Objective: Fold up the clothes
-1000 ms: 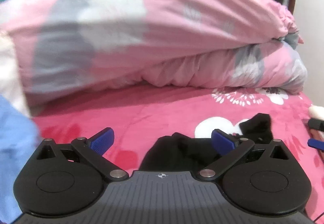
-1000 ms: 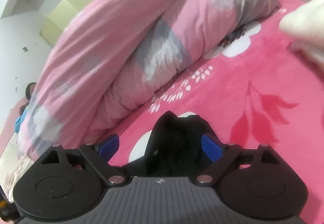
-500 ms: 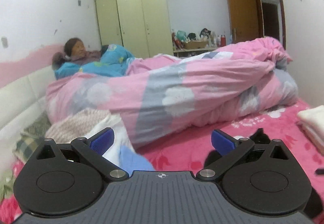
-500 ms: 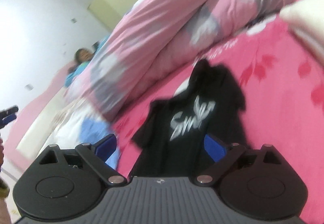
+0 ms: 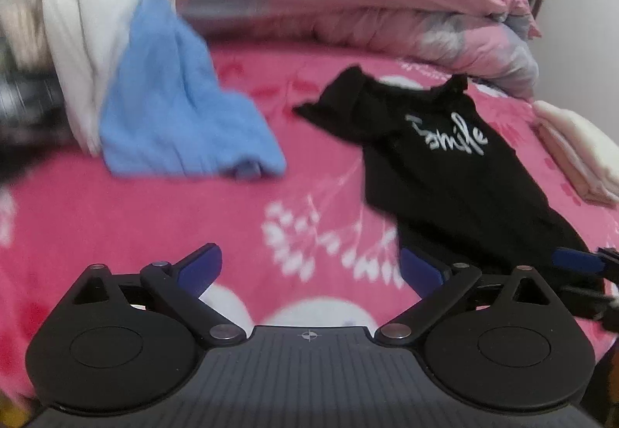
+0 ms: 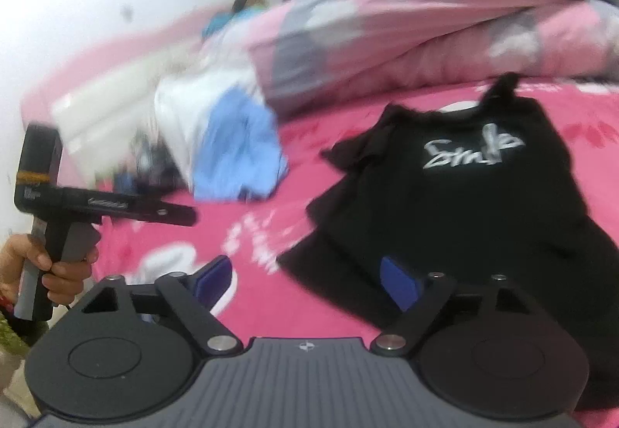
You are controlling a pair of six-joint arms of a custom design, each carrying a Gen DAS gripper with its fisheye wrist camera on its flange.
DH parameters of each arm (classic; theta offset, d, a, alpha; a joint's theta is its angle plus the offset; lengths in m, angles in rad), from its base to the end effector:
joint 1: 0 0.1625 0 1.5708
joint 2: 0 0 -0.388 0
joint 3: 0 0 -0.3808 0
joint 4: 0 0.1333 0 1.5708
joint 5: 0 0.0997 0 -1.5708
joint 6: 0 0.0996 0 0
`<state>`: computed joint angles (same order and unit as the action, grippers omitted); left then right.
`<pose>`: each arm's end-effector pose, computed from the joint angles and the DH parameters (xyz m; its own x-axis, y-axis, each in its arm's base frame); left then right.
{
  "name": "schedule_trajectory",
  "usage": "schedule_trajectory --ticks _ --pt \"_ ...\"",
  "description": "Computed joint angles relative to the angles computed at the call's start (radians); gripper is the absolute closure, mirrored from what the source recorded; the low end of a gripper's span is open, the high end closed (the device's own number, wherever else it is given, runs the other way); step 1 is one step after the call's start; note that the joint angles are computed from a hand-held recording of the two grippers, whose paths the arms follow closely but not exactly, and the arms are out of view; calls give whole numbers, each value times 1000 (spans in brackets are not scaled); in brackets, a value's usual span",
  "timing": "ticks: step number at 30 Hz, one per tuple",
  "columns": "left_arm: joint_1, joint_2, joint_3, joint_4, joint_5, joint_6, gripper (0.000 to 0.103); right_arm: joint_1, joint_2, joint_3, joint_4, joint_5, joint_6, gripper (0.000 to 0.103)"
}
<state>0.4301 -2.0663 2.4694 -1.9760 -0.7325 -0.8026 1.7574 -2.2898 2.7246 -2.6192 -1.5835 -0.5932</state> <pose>-0.1550 -0.2992 0.2881 -0.8484 0.1220 -0.5151 0.4300 0.7264 -0.5362 0.1722 -0.2002 0.2700 -0.7310 -0.5970 0.3305 -0.6758 0.5665 -0.4716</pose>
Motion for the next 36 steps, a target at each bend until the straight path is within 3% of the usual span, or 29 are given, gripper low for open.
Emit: schedule_trajectory --ticks 4,6,10,12,14,17,22,25,28,30,33,36 --pt "14 -42 74 -146 -31 39 10 127 252 51 -330 -136 -121 29" --pt "-1 -61 112 -188 -6 50 21 165 380 70 -494 -174 -194 32" --pt "0 -124 169 -249 0 48 47 213 611 82 -741 -223 -297 45" --pt "10 -146 185 -272 -4 54 50 233 729 79 -851 -252 -336 50" --pt "32 -155 199 -320 -26 80 60 248 853 70 -967 -285 -370 57" --pt "62 -160 214 -387 -68 124 62 254 995 48 -1101 -325 -383 66" --pt "137 -158 242 -550 -173 216 62 231 1014 12 -1080 -325 -296 95" --pt "214 -148 240 -648 -293 246 55 215 941 4 -987 -294 -217 99" --pt "300 -135 238 -734 -435 245 47 197 783 21 -827 -213 -139 99" --pt "356 -126 237 -777 -537 246 47 170 639 39 -676 -110 -113 100" --pt "436 -109 242 -832 -686 242 47 152 451 58 -466 -15 -80 100" --pt "452 -127 260 -845 -739 233 47 137 302 66 -273 58 -51 100"
